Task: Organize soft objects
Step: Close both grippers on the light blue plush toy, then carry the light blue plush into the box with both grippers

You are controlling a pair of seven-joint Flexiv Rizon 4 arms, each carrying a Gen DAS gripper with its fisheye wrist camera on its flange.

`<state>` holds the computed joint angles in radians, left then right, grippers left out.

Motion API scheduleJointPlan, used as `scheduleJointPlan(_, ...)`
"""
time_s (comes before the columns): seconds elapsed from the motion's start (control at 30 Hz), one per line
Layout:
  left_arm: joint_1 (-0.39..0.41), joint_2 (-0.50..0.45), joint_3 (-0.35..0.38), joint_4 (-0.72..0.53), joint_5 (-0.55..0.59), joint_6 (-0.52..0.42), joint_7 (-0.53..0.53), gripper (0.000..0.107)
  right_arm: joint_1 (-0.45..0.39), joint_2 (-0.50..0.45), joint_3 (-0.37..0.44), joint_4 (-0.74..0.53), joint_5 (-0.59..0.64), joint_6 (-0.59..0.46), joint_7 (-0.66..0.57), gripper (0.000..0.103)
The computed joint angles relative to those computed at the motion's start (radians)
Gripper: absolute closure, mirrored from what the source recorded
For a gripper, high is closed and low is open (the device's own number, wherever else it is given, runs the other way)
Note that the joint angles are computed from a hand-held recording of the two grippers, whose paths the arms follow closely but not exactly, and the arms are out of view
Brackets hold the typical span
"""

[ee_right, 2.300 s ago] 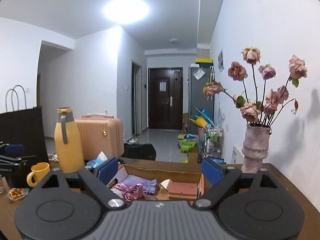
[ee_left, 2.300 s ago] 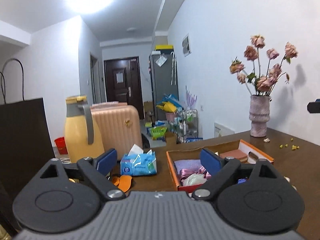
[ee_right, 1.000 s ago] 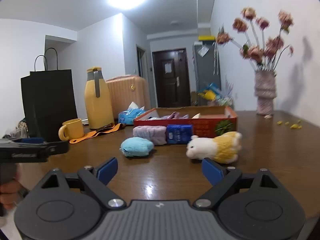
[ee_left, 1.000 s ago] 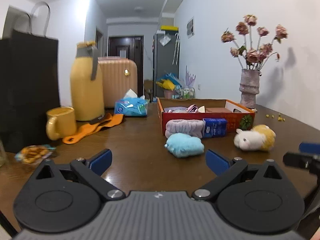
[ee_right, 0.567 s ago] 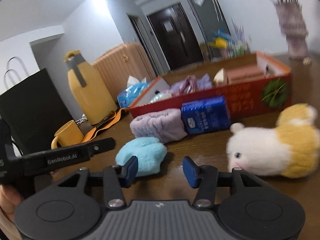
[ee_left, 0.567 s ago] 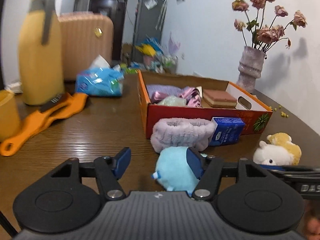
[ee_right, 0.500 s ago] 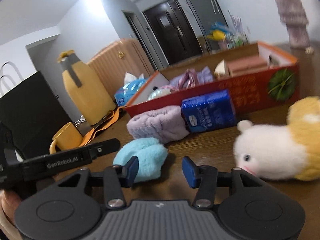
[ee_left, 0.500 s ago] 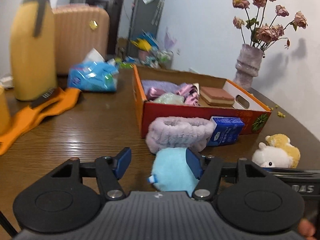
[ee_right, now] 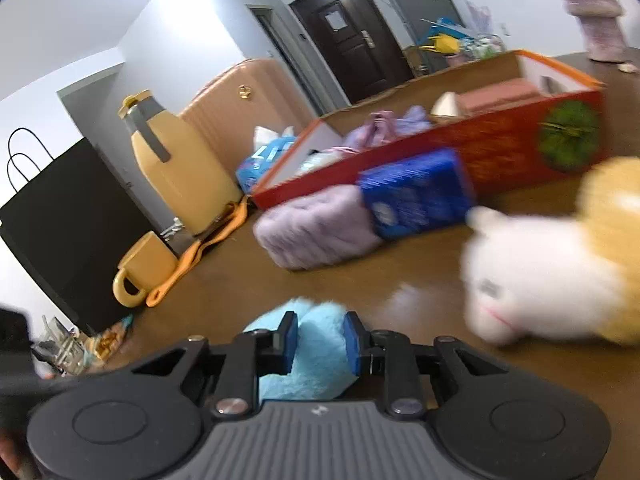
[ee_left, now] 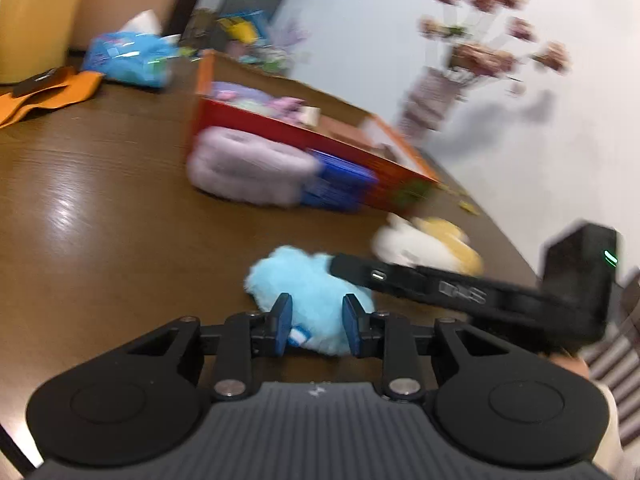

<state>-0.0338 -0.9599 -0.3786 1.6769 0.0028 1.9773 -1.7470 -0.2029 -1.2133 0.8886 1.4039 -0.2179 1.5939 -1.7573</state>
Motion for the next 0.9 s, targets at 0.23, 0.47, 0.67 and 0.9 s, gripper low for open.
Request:
scheduleJointPlan(0.23, -0.080, 0.020, 0.069, 0.030, -0.038, 0.082, -0.025, 0.061, -0.128, 0.020, 0.045, 0.179, -0.089, 0.156, 0.002, 0.072)
scheduleJointPlan(0.47, -0.042, -0.043, 0.019, -0.058, -0.061, 0.006, -0.051, 0.061, -0.124, -0.036, 0.054, 0.132, -0.162, 0.100, 0.114, 0.067)
scheduleJointPlan(0.67, 0.064, -0.099, -0.111, -0.070, 0.036, -0.001, -0.075, 0.076, -0.179, -0.117, 0.154, 0.104, -0.203, 0.018, 0.122, 0.070)
scheduleJointPlan(0.9, 0.005, -0.057, -0.048, -0.046, 0.023, 0.021, -0.082, 0.076, -0.192, -0.064, 0.125, 0.183, -0.176, 0.086, 0.094, 0.071)
